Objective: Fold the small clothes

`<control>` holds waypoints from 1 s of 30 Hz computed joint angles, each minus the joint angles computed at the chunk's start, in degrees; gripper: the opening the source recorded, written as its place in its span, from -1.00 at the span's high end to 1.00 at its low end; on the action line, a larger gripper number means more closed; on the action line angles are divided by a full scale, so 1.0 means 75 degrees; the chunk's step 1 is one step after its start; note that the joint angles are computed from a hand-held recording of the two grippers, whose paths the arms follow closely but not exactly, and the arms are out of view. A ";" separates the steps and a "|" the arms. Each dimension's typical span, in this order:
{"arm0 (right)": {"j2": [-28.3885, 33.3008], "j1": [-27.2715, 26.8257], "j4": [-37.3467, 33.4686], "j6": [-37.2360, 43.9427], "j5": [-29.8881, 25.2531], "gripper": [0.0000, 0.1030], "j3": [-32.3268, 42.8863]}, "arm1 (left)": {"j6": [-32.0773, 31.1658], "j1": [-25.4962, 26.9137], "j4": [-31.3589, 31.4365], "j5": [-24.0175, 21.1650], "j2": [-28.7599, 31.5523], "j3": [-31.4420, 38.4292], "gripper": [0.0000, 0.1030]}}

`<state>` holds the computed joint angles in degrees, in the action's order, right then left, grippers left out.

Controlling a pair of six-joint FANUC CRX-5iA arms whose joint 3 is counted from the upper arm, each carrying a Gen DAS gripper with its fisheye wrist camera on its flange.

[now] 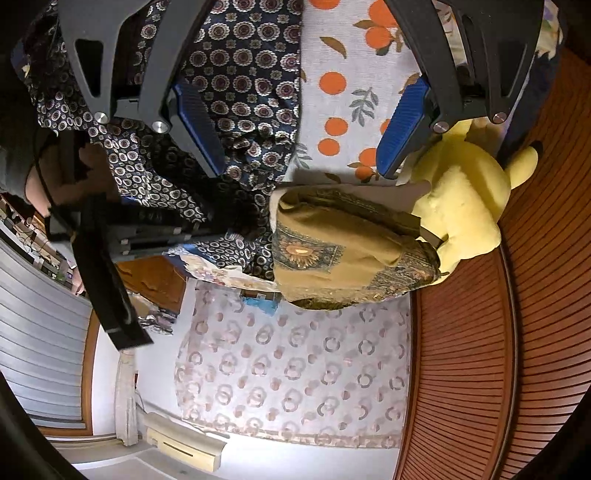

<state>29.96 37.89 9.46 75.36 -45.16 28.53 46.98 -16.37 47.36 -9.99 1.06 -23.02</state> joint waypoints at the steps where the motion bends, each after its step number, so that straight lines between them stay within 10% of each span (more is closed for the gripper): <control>1: -0.0027 -0.0032 0.0247 -0.0252 0.0053 0.87 -0.0089 | 0.0003 -0.0020 0.0001 -0.0009 0.0020 0.0014 -0.64; 11: 0.0009 -0.0520 0.1626 -0.2717 -0.0342 0.86 -0.0567 | 0.0254 -0.0261 -0.0285 -0.0169 0.0306 0.0343 -0.64; 19: -0.0443 -0.0599 0.2076 -0.3150 0.0032 -0.10 -0.1307 | 0.1590 -0.0327 -0.1827 -0.0741 0.0868 0.1316 -0.64; 30: -0.1660 -0.0702 0.2896 -0.3784 0.0611 -0.40 -0.3424 | 0.2674 -0.0453 -0.3185 -0.2291 0.2085 0.3214 -0.64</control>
